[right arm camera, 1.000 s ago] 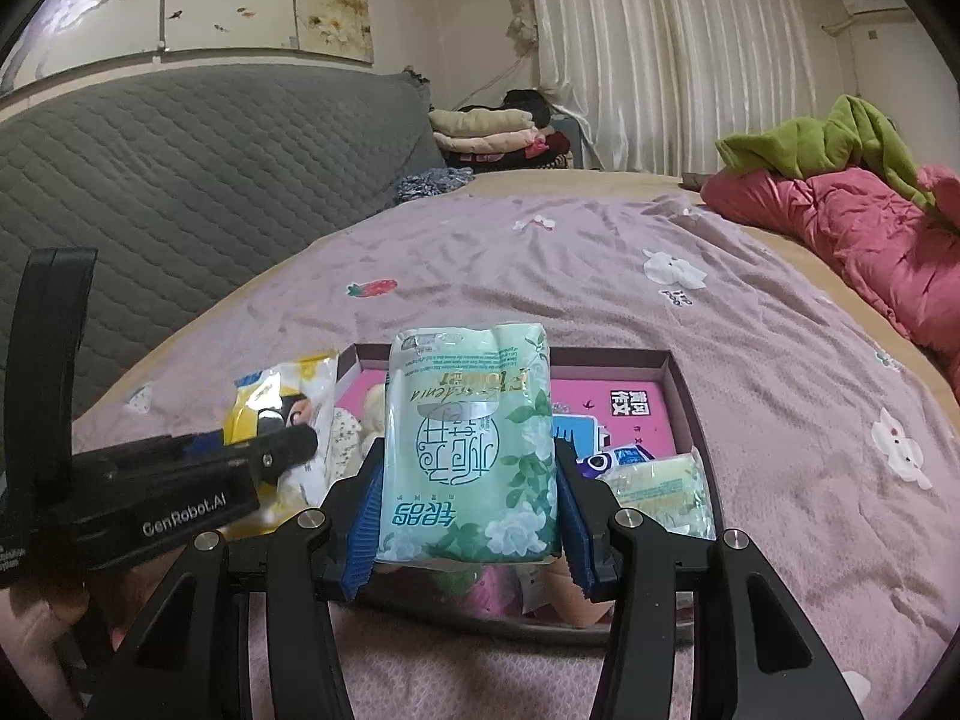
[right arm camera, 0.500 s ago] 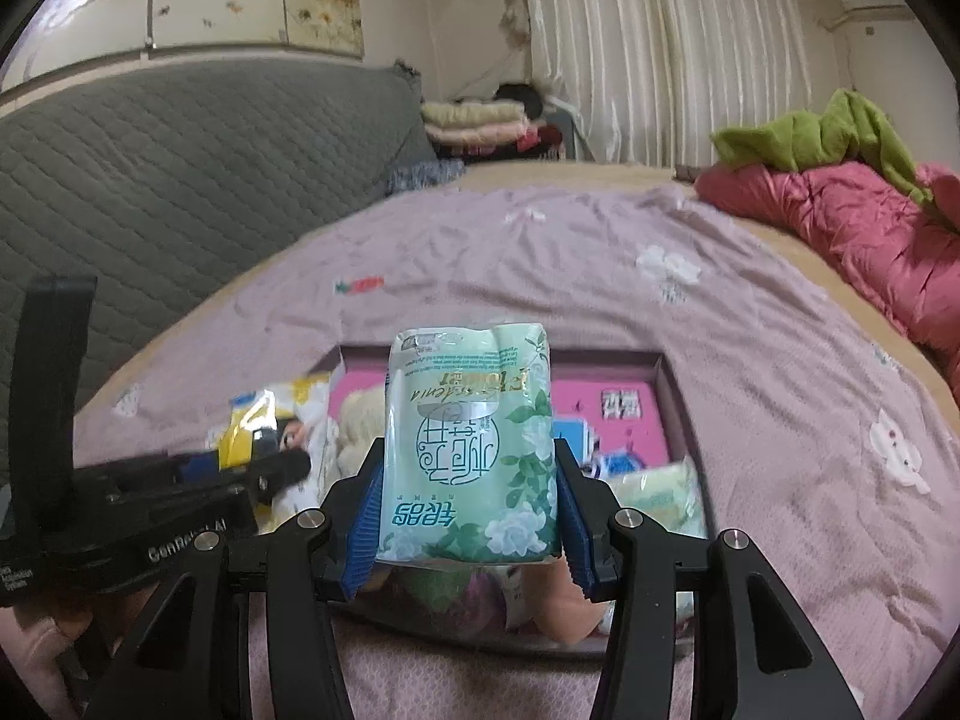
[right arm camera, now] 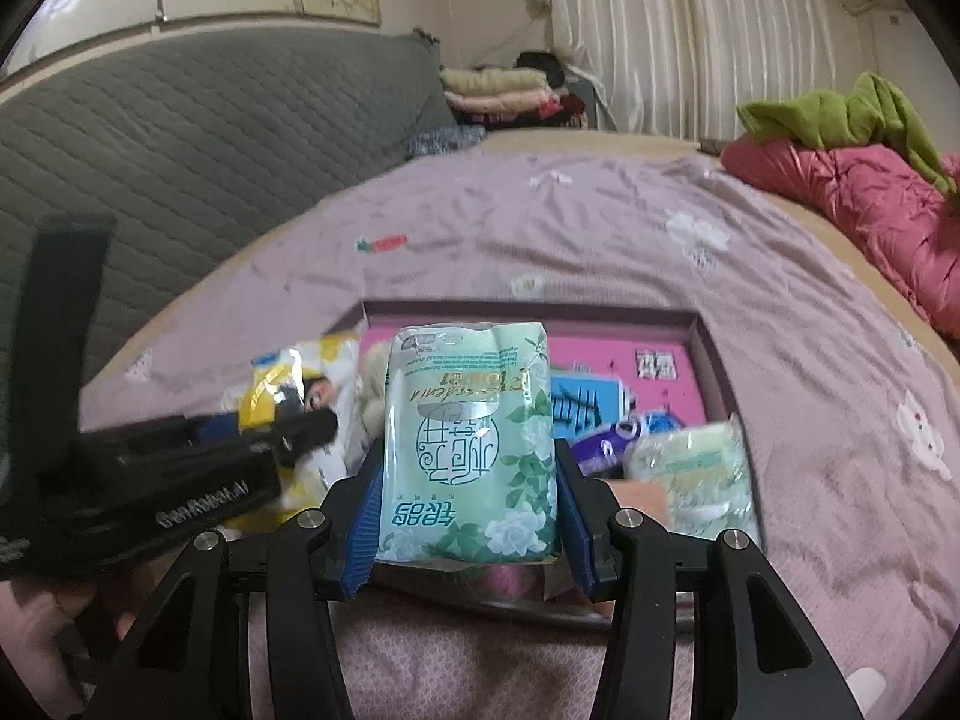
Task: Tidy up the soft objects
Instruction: 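Lower the tissue pack into the tray and open the right gripper while the left releases the wipe pack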
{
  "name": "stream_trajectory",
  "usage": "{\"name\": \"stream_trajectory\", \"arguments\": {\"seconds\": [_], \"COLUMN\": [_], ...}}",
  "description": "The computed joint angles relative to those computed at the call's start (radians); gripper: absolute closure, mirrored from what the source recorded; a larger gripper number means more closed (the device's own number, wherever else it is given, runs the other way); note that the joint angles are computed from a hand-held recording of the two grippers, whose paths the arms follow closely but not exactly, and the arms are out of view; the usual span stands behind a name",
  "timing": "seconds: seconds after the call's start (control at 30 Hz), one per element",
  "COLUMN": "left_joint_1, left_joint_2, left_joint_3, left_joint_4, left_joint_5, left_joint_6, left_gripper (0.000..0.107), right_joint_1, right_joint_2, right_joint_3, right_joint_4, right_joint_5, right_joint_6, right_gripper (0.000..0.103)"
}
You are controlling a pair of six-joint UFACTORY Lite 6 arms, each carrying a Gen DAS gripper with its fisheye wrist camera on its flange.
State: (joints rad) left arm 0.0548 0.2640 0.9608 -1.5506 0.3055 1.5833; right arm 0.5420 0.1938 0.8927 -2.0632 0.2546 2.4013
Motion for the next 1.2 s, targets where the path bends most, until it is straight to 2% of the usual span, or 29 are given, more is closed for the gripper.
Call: {"name": "stream_trajectory", "arguments": {"seconds": [0.27, 0.37, 0.47, 0.6, 0.7, 0.9, 1.07, 1.2], "left_joint_1": [0.002, 0.003, 0.003, 0.007, 0.008, 0.008, 0.008, 0.009], "left_joint_2": [0.004, 0.005, 0.006, 0.009, 0.009, 0.009, 0.004, 0.005], "left_joint_3": [0.001, 0.002, 0.002, -0.001, -0.006, -0.006, -0.009, -0.008], "left_joint_4": [-0.004, -0.001, -0.003, -0.017, -0.029, -0.028, -0.017, -0.014], "left_joint_5": [0.003, 0.003, 0.004, 0.005, 0.004, 0.005, 0.004, 0.005], "left_joint_6": [0.004, 0.001, 0.002, 0.022, 0.034, 0.029, 0.016, 0.015], "left_gripper": [0.072, 0.072, 0.072, 0.072, 0.072, 0.072, 0.072, 0.072], "right_joint_1": [-0.021, -0.014, 0.011, 0.016, 0.012, -0.014, -0.008, 0.008], "right_joint_2": [0.018, 0.019, 0.032, 0.052, 0.061, 0.046, 0.041, 0.014], "right_joint_3": [0.003, 0.008, 0.022, 0.035, 0.037, 0.02, 0.018, -0.002], "right_joint_4": [0.01, 0.088, 0.236, 0.267, 0.252, 0.102, 0.073, 0.041], "right_joint_5": [-0.01, 0.008, 0.06, 0.049, 0.04, 0.006, 0.006, 0.045], "right_joint_6": [-0.007, -0.095, -0.262, -0.3, -0.285, -0.129, -0.101, -0.069], "right_gripper": [0.051, 0.051, 0.051, 0.05, 0.05, 0.048, 0.041, 0.037]}}
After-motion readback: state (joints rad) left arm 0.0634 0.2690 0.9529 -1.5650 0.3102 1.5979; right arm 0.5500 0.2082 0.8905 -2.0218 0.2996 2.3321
